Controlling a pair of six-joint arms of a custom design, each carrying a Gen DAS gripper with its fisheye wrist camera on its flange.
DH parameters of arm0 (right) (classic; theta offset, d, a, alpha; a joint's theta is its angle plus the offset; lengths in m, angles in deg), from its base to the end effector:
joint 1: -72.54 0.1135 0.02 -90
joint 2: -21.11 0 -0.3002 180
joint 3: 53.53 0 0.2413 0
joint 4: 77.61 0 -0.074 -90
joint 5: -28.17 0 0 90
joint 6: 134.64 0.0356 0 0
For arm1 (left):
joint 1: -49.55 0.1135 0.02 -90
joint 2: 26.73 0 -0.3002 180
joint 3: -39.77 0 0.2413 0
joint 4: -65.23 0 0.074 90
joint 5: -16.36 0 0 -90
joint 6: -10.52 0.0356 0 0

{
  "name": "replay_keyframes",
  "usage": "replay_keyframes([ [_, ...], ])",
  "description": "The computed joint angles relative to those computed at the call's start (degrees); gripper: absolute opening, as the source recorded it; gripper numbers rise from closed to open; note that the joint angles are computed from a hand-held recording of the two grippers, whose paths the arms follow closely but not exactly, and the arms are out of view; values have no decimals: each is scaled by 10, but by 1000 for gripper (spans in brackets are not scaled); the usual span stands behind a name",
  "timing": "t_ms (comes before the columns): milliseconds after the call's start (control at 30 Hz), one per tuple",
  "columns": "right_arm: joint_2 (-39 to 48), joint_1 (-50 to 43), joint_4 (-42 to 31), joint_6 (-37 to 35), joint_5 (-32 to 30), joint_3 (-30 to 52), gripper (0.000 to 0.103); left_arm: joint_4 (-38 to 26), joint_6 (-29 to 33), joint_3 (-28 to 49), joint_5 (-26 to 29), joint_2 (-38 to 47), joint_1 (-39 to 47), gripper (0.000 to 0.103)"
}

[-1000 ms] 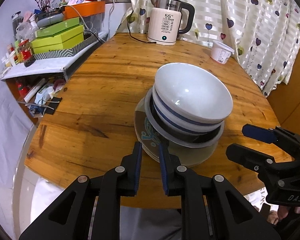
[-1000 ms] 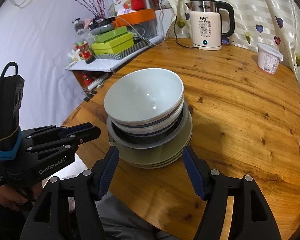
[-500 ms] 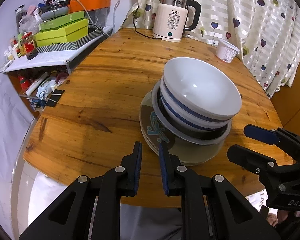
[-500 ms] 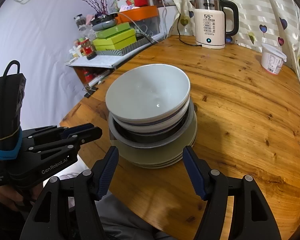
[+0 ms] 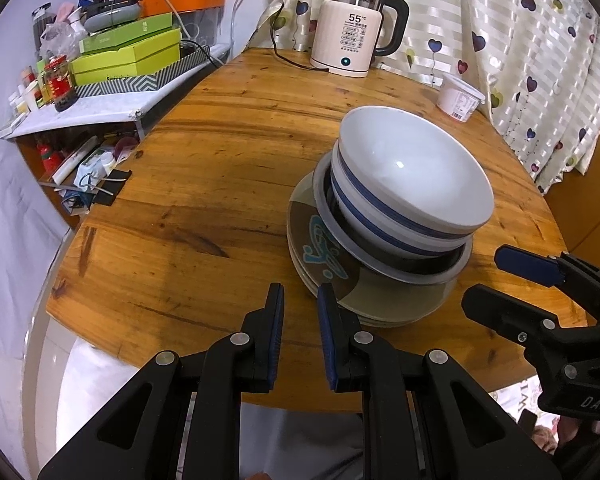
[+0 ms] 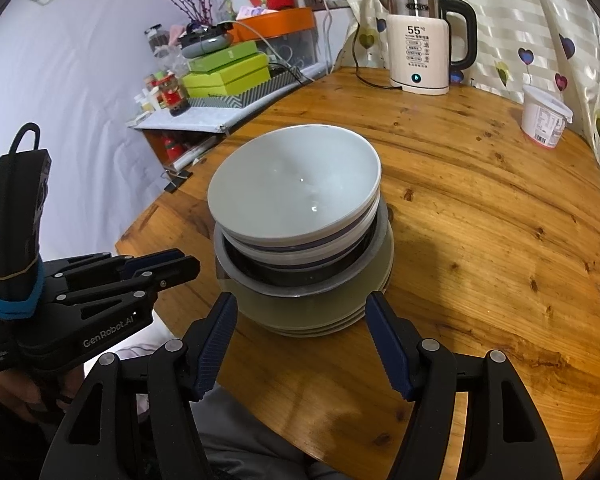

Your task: Organize plates and bowls

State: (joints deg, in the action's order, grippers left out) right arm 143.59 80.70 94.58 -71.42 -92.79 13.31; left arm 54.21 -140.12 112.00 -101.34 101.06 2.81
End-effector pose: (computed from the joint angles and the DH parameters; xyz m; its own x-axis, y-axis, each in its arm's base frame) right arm 0.3578 0.0698 0.0740 -0.6331 -0.4811 -0.6064 -0.7108 0.6715 0.2094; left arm 0.2741 -0.2671 0.0549 -0.7599 -0.3185 -0.5666 -0.2940 0.9459 -0.1373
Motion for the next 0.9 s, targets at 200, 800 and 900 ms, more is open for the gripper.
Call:
replay_keyframes([
  [200, -1, 0, -4, -2, 2, 3, 67, -3, 2, 1, 4, 0, -1, 18],
  [800, -3, 0, -10, -6, 3, 3, 67, -6, 2, 8, 15, 2, -1, 18],
  [900, -3, 0, -11, -6, 3, 3, 67, -9, 1, 12, 18, 5, -2, 18],
])
